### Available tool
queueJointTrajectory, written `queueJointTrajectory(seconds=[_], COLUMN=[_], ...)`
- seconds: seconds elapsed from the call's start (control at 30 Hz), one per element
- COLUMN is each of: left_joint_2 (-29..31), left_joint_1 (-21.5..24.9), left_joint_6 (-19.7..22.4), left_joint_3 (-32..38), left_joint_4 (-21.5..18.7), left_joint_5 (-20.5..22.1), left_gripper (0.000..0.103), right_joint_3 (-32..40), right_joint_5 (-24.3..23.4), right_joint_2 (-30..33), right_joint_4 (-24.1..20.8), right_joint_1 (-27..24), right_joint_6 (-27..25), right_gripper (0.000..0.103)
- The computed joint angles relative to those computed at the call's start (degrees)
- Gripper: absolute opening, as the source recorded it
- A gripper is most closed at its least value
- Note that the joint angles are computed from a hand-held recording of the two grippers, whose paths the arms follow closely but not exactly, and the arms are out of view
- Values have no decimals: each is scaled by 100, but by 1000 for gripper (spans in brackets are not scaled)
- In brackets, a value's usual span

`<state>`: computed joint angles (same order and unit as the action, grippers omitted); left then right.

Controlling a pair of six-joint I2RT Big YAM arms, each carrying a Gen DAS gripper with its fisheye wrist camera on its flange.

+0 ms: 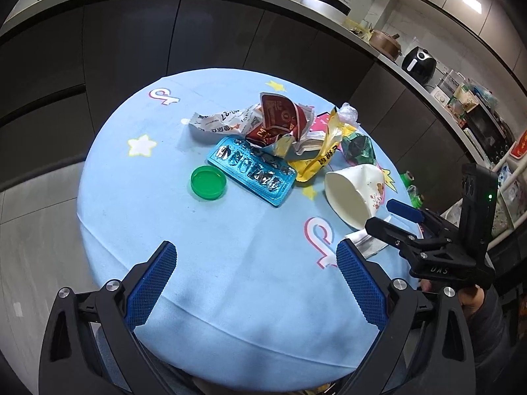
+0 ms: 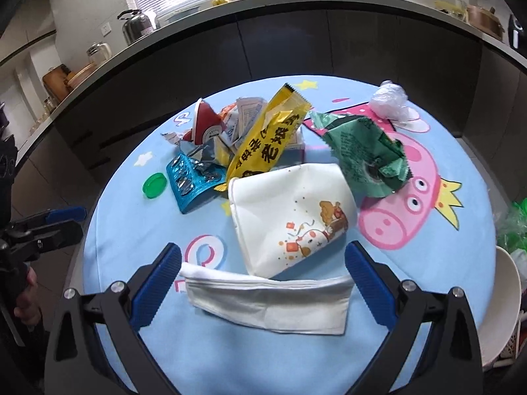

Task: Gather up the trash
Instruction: 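Swing both tools back over the table toward the tissues, then grasp the white tissues with the right tool while the left tool grasps the red wrapper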

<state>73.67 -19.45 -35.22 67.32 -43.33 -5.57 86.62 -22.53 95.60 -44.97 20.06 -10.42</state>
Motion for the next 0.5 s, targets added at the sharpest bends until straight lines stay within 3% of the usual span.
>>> queueJointTrajectory(seconds=[0.33,0.43,0.5], left_joint_2=[118,139,139], left_joint_1=[58,30,12], left_joint_6=[1,-10,-9], left_joint_3=[34,55,62], left_joint_4=[34,12,4], left_joint_5=[72,81,70], left_gripper=[93,93,94], right_joint_3=[-204,-199,-106], right_joint_5=[-325,-128,117], right_joint_2=[-204,-209,-121], right_joint_4=[-630,-593,-600], right_joint_1=[-82,-36,17], right_joint_6=[-516,-659,-780], right_gripper=[95,88,75])
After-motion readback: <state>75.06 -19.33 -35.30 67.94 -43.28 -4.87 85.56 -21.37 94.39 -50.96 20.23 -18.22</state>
